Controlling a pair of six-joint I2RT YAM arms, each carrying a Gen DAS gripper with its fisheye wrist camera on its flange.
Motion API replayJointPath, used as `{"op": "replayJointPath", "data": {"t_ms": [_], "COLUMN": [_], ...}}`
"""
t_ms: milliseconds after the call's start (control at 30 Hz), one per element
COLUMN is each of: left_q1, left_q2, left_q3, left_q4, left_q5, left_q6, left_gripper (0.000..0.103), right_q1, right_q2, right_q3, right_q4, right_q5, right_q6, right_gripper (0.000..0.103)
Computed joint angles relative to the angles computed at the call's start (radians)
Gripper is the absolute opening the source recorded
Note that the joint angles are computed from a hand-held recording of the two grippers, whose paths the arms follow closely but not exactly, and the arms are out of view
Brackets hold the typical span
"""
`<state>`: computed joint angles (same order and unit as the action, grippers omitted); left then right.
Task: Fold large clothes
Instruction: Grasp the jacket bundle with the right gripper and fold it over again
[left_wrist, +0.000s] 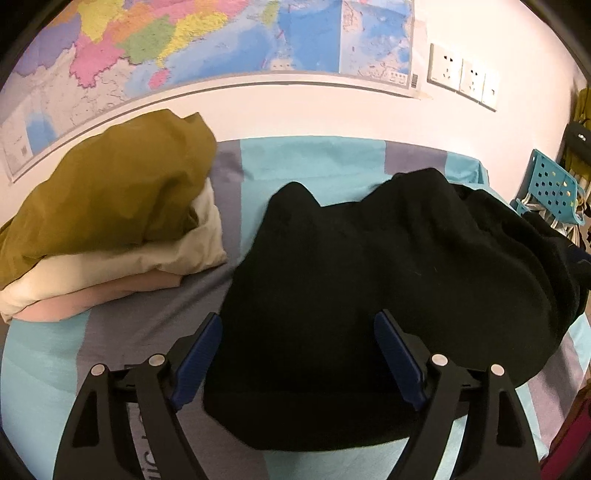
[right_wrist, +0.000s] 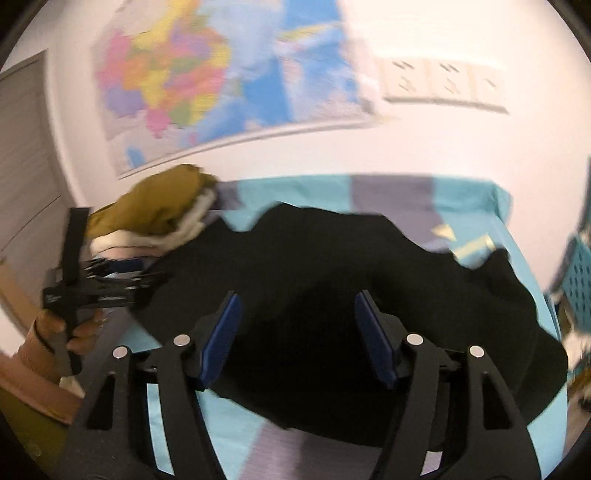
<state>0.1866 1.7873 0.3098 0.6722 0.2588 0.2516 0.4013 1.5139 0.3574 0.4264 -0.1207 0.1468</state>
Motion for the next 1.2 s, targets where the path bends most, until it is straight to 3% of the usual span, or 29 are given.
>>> {"op": "replayJointPath", "data": {"t_ms": [133,267,333,433,533,667,767,833,933,1100,1200], "left_q1": [0.056,0.114,0.145,0.202,0.269,0.334,0.366,0.368,0.338,0.231,0.238], "left_q2": [-0.036,-0.071,-0.084,-0.097,-0.113,-0.126,-0.095,-0.067,0.003,0.123,0.178], "left_q3": [-0.018,-0.044,-0.052,-0.061,-0.057,-0.053,-0.032,-0.035,-0.009,0.033,0.108], "left_q4": [-0.032,-0.051,-0.069,-0.105,-0.177,-0.27,-0.363,-0.367,-0.402,-0.317,-0.393], "left_q5": [0.049,0.096,0.12,0.165,0.231,0.296,0.344,0.359,0.379,0.436,0.57], "left_q6": [0.021,0.058,0.079,0.113,0.163,0.229,0.293,0.305,0.304,0.179,0.136], "left_gripper": [0.081,0.081,0.081,0.081,0.081,0.081,0.081,0.081,0.081,0.082,0.083], "right_q1": [0.107,0.213,0.247,0.314,0.379,0.415,0.414,0.384,0.293,0.22,0.225], "right_q2": [0.039,0.172,0.231,0.309,0.379,0.46,0.498,0.482,0.414,0.393,0.405], "right_q3": [0.055,0.149,0.186,0.227,0.273,0.313,0.333,0.332,0.32,0.342,0.345], "right_q4": [-0.017,-0.051,-0.07,-0.063,-0.068,-0.06,-0.042,-0.049,-0.068,-0.09,-0.089], "right_q5": [0.009,0.028,0.036,0.12,0.225,0.28,0.305,0.251,0.094,-0.03,-0.036], "right_q6": [-0.047,-0.082,-0.11,-0.15,-0.211,-0.273,-0.299,-0.277,-0.204,-0.126,-0.121], "right_gripper": [0.066,0.067,0.075,0.083,0.083,0.084,0.075,0.052,0.034,0.031,0.031]}}
